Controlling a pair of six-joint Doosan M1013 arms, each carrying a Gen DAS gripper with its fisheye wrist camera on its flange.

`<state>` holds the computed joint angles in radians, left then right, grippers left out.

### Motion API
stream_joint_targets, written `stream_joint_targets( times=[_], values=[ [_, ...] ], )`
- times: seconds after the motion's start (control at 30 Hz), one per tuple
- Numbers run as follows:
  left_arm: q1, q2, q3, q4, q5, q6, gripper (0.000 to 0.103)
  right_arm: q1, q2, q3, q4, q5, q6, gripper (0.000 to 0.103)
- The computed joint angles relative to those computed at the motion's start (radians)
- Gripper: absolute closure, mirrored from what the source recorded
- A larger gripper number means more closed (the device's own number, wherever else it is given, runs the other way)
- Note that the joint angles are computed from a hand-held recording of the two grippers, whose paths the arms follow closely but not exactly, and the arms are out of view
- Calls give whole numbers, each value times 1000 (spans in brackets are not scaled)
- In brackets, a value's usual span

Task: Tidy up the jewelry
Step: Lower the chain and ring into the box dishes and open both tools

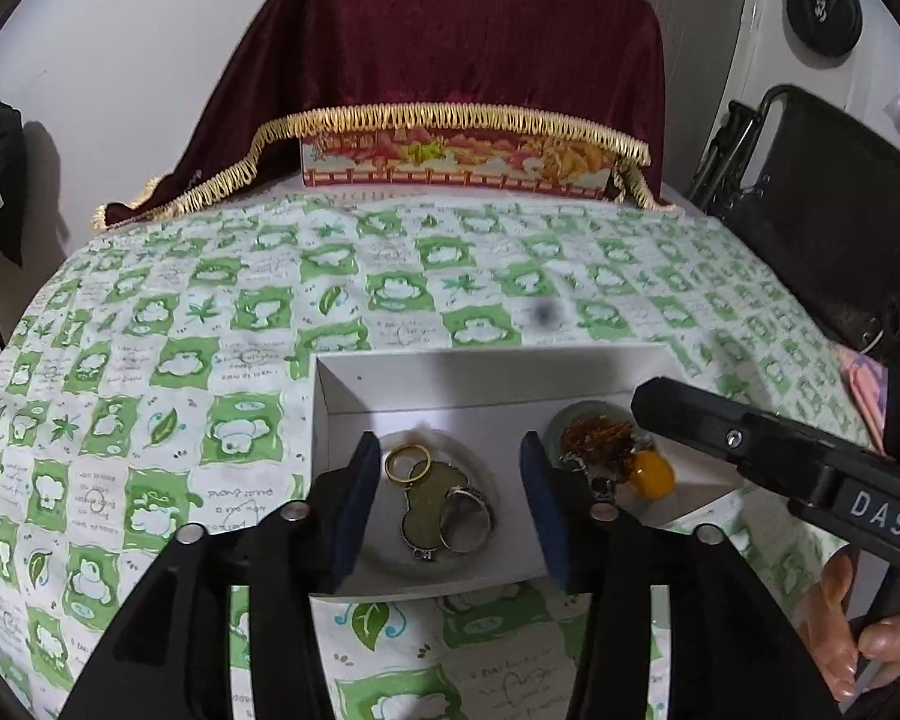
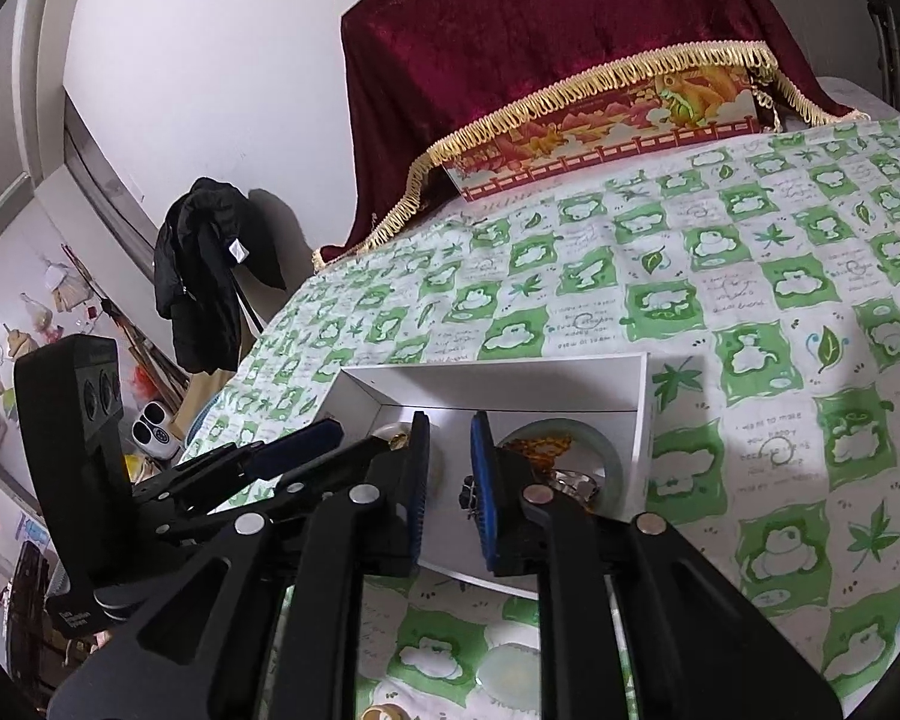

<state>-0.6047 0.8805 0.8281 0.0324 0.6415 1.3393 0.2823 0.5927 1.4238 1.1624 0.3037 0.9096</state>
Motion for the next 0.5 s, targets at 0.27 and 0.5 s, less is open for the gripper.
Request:
stream_joint_targets(
  times=[0.27, 0.5],
  values=[
    [-5, -60, 105, 95, -118, -113, 34, 8, -35, 49, 121, -37, -142, 80],
    [-4, -80, 151, 109, -124, -152, 33, 10, -62, 104, 255, -59, -259, 78]
  ],
)
